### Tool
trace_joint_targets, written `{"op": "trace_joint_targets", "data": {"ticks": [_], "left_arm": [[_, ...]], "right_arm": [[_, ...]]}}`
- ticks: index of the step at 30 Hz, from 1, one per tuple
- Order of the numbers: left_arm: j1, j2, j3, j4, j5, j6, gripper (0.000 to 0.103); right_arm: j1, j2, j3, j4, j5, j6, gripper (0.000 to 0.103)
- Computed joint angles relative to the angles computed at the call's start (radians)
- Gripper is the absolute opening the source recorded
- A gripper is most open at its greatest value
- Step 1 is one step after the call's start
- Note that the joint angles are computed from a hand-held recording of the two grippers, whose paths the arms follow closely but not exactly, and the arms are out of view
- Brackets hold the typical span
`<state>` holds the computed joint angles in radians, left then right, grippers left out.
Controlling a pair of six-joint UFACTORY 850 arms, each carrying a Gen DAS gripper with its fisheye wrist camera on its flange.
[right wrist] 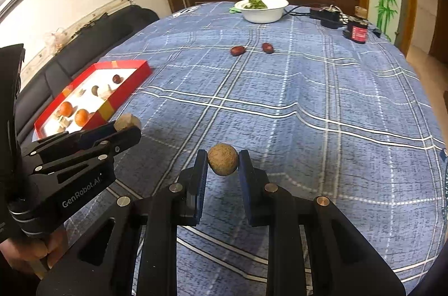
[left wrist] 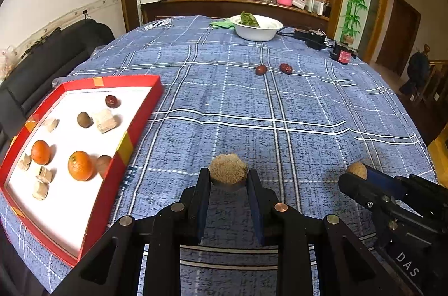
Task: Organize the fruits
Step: 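Carry the brown fruit and tan piece over the red-rimmed tray with both tools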
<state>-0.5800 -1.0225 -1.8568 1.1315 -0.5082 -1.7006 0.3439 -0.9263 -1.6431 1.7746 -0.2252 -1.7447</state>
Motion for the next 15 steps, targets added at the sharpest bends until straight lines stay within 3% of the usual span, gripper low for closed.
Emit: {"op": "trace_joint_targets", "data": {"ticks": [15], "left_arm": [[0.019,0.078,0.123,0.106,0.004,-0.171,0.025]], "right_arm": [[0.022,-0.026,-0.048,-0.134,-0.061,0.089,0.021]]}}
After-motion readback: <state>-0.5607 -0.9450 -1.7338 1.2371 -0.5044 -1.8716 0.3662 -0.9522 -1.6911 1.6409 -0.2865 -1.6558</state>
